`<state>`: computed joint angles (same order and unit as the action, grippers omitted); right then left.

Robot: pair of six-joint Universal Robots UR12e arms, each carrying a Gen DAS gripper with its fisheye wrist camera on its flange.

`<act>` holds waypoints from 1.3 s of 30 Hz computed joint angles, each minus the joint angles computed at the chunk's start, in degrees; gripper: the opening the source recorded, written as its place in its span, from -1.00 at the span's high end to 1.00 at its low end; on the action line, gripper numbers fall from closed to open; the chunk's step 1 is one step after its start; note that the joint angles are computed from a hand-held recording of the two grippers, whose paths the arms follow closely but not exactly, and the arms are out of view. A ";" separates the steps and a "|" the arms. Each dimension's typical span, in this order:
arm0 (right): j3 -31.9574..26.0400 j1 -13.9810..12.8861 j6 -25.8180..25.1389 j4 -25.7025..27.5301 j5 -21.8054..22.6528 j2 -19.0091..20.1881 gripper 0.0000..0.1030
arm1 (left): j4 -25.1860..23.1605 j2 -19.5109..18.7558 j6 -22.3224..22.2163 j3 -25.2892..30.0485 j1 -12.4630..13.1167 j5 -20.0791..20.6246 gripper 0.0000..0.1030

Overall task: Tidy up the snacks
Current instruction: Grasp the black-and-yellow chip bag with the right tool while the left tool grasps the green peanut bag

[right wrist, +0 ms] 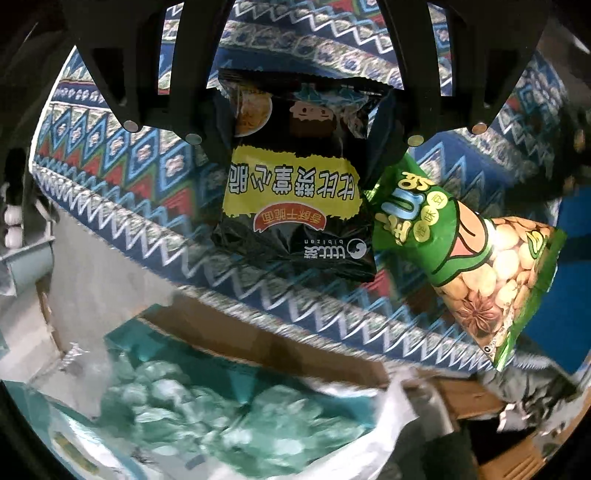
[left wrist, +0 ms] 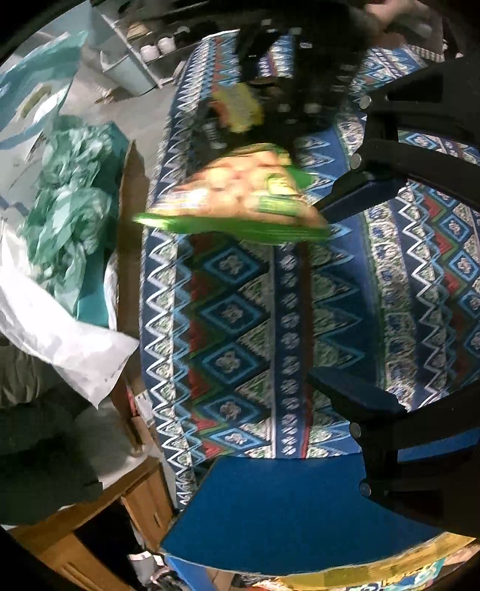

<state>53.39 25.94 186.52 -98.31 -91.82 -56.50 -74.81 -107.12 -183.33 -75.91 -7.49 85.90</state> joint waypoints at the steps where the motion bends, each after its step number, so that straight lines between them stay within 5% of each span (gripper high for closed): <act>1: 0.17 0.09 -0.19 0.20 0.47 -0.19 -0.19 | -0.08 -0.17 -0.44 0.27 0.07 0.12 -0.57; 9: 3.75 0.41 -1.36 0.01 6.47 -2.98 -0.19 | 0.82 -0.44 -2.36 0.46 0.71 -0.25 -0.57; 26: 10.00 -0.86 7.39 -4.23 -4.46 -9.76 -0.19 | 3.99 1.32 -4.28 -2.26 -1.52 -3.24 -0.70; 39: 13.60 -1.79 8.97 -6.48 -5.03 -12.85 -0.19 | 4.44 -2.08 -6.18 -0.52 -2.54 -1.40 -0.74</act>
<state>66.99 24.14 195.49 -104.79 -96.84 -69.35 -70.37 -109.20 -189.51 -76.43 -10.03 84.50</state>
